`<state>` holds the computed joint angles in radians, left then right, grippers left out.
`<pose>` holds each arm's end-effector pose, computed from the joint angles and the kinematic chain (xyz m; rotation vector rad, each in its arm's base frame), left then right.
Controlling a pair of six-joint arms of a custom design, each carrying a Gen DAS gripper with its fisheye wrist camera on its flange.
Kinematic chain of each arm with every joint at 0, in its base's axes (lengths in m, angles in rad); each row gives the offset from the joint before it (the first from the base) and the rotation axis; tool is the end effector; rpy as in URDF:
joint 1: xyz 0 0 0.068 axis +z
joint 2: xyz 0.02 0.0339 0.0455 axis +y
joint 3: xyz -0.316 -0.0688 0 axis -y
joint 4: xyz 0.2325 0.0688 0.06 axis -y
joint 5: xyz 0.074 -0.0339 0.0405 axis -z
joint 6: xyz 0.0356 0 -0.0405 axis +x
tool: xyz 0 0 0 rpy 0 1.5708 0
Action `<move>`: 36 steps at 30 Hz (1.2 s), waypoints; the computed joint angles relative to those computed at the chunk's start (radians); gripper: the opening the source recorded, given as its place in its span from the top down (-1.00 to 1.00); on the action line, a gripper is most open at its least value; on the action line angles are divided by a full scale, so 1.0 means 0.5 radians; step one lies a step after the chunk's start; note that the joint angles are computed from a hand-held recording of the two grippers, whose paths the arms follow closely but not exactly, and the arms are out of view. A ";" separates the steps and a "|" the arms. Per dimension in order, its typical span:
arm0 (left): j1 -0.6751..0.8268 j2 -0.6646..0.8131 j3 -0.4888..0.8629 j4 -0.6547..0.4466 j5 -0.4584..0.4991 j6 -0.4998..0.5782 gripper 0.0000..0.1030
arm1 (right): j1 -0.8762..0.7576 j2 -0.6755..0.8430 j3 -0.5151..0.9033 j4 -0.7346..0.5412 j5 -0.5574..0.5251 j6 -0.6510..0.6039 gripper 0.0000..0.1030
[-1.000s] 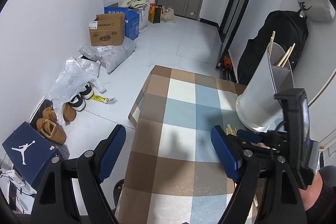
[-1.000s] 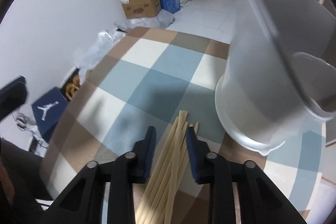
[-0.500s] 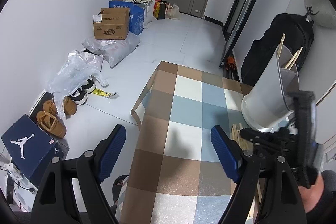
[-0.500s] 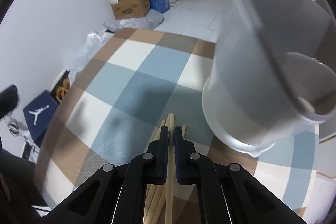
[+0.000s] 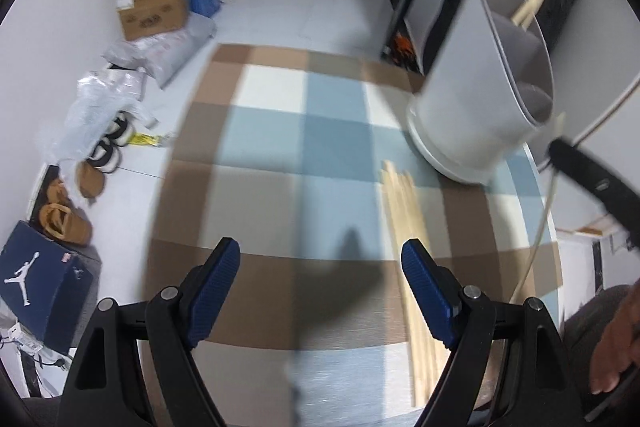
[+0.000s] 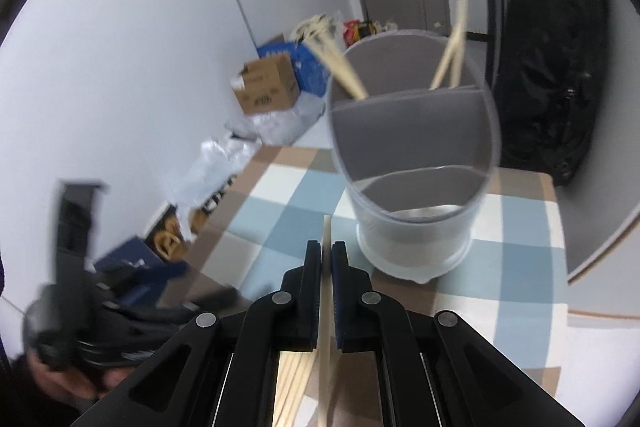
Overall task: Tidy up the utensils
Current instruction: 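Close the right gripper on one chopstick from the pile, then close the left gripper on one chopstick from the pile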
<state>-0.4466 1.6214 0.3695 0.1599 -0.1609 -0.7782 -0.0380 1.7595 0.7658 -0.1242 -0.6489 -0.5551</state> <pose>0.1974 -0.0882 0.1303 -0.4893 2.6076 -0.1972 0.3018 0.0101 0.1697 -0.8128 2.3283 0.6253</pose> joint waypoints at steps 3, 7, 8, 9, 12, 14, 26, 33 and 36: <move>-0.084 0.099 0.099 -0.076 -0.040 0.003 -0.54 | -0.126 -0.029 0.042 -0.090 -0.141 -0.056 0.91; -0.161 0.218 0.210 -0.199 -0.098 -0.001 -0.54 | -0.286 -0.054 0.089 -0.209 -0.313 -0.172 0.91; -0.165 0.246 0.229 -0.226 -0.111 -0.009 -0.54 | -0.313 -0.054 0.099 -0.233 -0.345 -0.197 0.91; -0.159 0.268 0.233 -0.234 -0.100 -0.025 -0.53 | -0.352 -0.056 0.112 -0.283 -0.374 -0.246 0.91; -0.135 0.288 0.244 -0.255 -0.051 -0.061 -0.49 | -0.413 -0.043 0.140 -0.367 -0.444 -0.332 0.91; -0.149 0.325 0.289 -0.337 -0.088 -0.087 -0.50 | -0.440 -0.028 0.158 -0.413 -0.480 -0.357 0.91; -0.138 0.381 0.368 -0.401 -0.097 -0.159 -0.49 | -0.506 0.078 0.295 -0.549 -0.604 -0.389 0.91; -0.125 0.448 0.532 -0.596 -0.121 -0.062 -0.50 | -0.533 0.107 0.347 -0.657 -0.632 -0.448 0.91; -0.071 0.491 0.544 -0.567 -0.051 0.016 -0.42 | -0.545 0.114 0.359 -0.669 -0.643 -0.460 0.91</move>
